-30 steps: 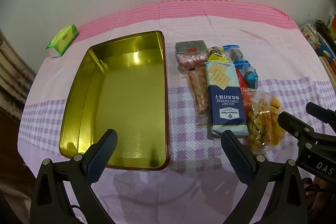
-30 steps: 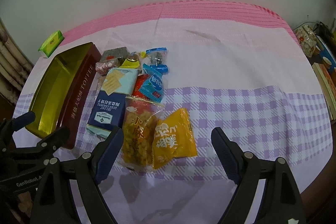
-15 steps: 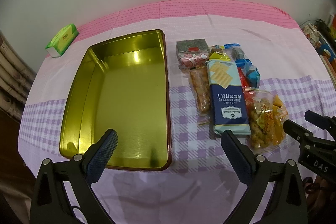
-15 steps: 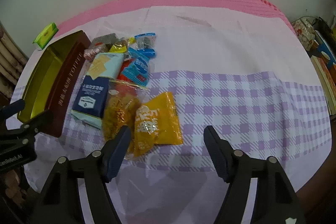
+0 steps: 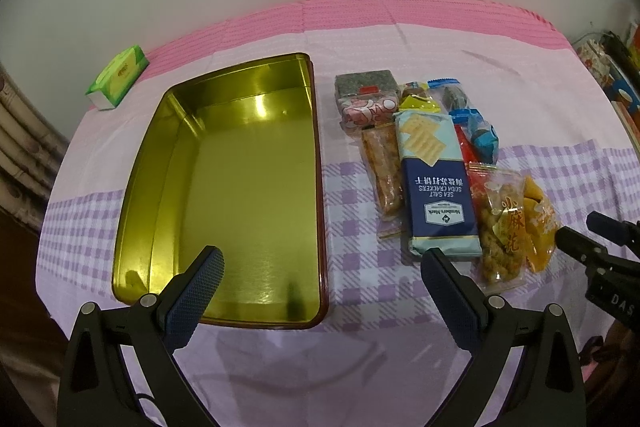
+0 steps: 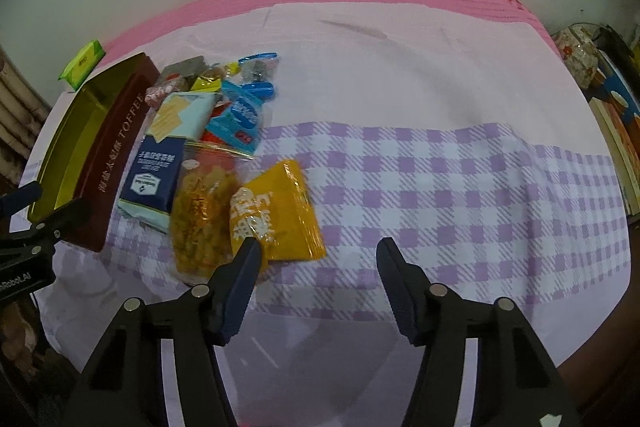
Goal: Organize snacks
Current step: 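Move both grippers over the snack pile toward the yellow bag and cracker pack, then grasp the yellow snack bag with the right gripper while the left grasps the blue cracker pack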
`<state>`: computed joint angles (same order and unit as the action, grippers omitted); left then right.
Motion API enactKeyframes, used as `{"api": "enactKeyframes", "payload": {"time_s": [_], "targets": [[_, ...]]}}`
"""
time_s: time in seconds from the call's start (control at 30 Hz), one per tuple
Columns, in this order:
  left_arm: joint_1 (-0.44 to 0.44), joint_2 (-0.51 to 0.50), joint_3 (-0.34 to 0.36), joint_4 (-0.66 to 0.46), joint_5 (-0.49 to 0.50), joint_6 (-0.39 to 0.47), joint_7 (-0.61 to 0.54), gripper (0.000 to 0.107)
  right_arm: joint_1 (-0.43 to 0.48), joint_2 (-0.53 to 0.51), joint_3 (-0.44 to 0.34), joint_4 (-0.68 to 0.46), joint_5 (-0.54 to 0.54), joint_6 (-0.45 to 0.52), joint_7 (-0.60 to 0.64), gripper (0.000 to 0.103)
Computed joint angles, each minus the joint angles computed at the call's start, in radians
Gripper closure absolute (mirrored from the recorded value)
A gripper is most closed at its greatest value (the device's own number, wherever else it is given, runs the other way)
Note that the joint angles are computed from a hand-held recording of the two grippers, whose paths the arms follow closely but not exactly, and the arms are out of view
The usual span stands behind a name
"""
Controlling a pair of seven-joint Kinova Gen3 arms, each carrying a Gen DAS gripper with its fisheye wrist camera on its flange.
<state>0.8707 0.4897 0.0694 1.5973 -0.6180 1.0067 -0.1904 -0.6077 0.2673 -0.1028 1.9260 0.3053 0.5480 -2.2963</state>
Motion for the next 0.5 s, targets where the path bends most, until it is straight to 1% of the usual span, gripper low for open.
{"api": "enactKeyframes", "payload": {"time_s": [0.07,0.13,0.3,0.37,0.5], "targets": [[-0.002,0.001,0.001,-0.001,0.001,0.001,-0.004,0.009,0.004,0.006,0.000,-0.003,-0.002,0.004,0.006,0.046],[-0.003,0.004,0.001,-0.006,0.004,0.006,-0.008,0.009,0.025,0.007,-0.014,-0.006,-0.032,0.004,0.039,0.046],[-0.011,0.010,0.002,-0.016,0.016,0.003,-0.021,0.009,0.015,0.007,-0.024,-0.012,-0.037,0.002,0.078,0.046],[-0.009,0.012,0.002,-0.018,0.015,0.002,-0.030,0.009,-0.004,0.022,-0.016,-0.025,-0.022,0.007,0.074,0.046],[-0.003,0.008,-0.003,-0.015,0.010,-0.003,-0.029,0.009,-0.002,0.047,-0.017,-0.045,-0.036,0.000,0.104,0.046]]}}
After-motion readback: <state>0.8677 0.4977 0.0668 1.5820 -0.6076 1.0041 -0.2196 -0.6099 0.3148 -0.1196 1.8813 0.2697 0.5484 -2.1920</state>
